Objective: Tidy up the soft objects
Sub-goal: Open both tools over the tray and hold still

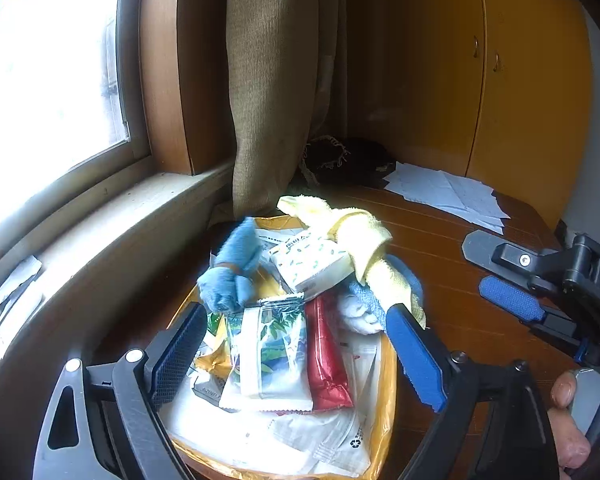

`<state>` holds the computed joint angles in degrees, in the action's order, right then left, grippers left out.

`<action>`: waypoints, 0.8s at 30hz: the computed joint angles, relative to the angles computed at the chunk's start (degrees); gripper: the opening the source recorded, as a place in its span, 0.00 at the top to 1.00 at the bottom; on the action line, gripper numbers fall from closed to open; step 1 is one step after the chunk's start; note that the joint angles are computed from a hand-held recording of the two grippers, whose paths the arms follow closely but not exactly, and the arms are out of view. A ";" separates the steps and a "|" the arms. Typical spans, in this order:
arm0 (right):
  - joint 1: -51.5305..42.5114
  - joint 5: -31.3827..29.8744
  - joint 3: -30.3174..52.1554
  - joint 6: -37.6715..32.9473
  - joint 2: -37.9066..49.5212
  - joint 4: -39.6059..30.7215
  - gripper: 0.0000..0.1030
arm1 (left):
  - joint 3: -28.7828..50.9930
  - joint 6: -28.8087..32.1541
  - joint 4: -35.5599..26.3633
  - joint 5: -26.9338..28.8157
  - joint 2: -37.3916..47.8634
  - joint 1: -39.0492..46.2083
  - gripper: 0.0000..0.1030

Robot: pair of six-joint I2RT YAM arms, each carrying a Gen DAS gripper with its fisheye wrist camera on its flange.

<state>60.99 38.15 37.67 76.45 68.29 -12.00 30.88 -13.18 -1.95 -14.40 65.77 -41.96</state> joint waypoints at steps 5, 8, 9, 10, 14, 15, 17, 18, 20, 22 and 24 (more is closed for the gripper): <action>1.31 0.32 1.98 4.36 1.60 -5.32 0.34 | -0.35 -0.80 -1.08 -0.86 -0.97 -0.28 0.09; 1.93 0.55 3.02 5.50 2.58 -6.95 0.34 | -0.90 -1.07 -1.19 -0.54 -1.81 0.12 0.09; 2.11 0.55 3.23 5.64 2.74 -7.23 0.34 | -1.01 -1.03 -1.22 -0.39 -2.00 0.23 0.09; 2.13 0.50 3.46 5.68 3.01 -7.37 0.34 | -1.11 -0.89 -1.20 -0.33 -2.13 0.28 0.09; 2.68 0.74 4.60 6.00 3.97 -8.19 0.34 | -1.61 -0.52 -0.95 -0.26 -2.67 0.35 0.09; 2.87 0.90 4.89 6.15 4.15 -8.51 0.34 | -1.68 -0.43 -0.91 -0.25 -2.75 0.36 0.09; 3.05 1.12 5.47 6.29 4.51 -9.08 0.34 | -1.76 -0.29 -0.85 -0.50 -2.72 0.30 0.09; 3.12 1.18 5.84 6.40 4.79 -9.47 0.34 | -1.79 -0.26 -0.85 -0.46 -2.73 0.33 0.09; 3.34 1.36 6.57 6.65 5.38 -10.35 0.34 | -1.99 -0.21 -0.71 0.00 -2.87 0.66 0.09; 3.56 1.48 7.14 6.90 5.83 -10.93 0.34 | -2.10 -0.19 -0.61 0.22 -2.89 0.97 0.09; 3.50 1.28 7.50 6.65 6.24 -10.91 0.34 | -2.26 -0.13 -0.59 0.48 -3.05 1.32 0.09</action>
<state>64.49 39.43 45.17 83.10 74.53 -22.90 28.61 -13.30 -2.54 -13.92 62.72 -40.65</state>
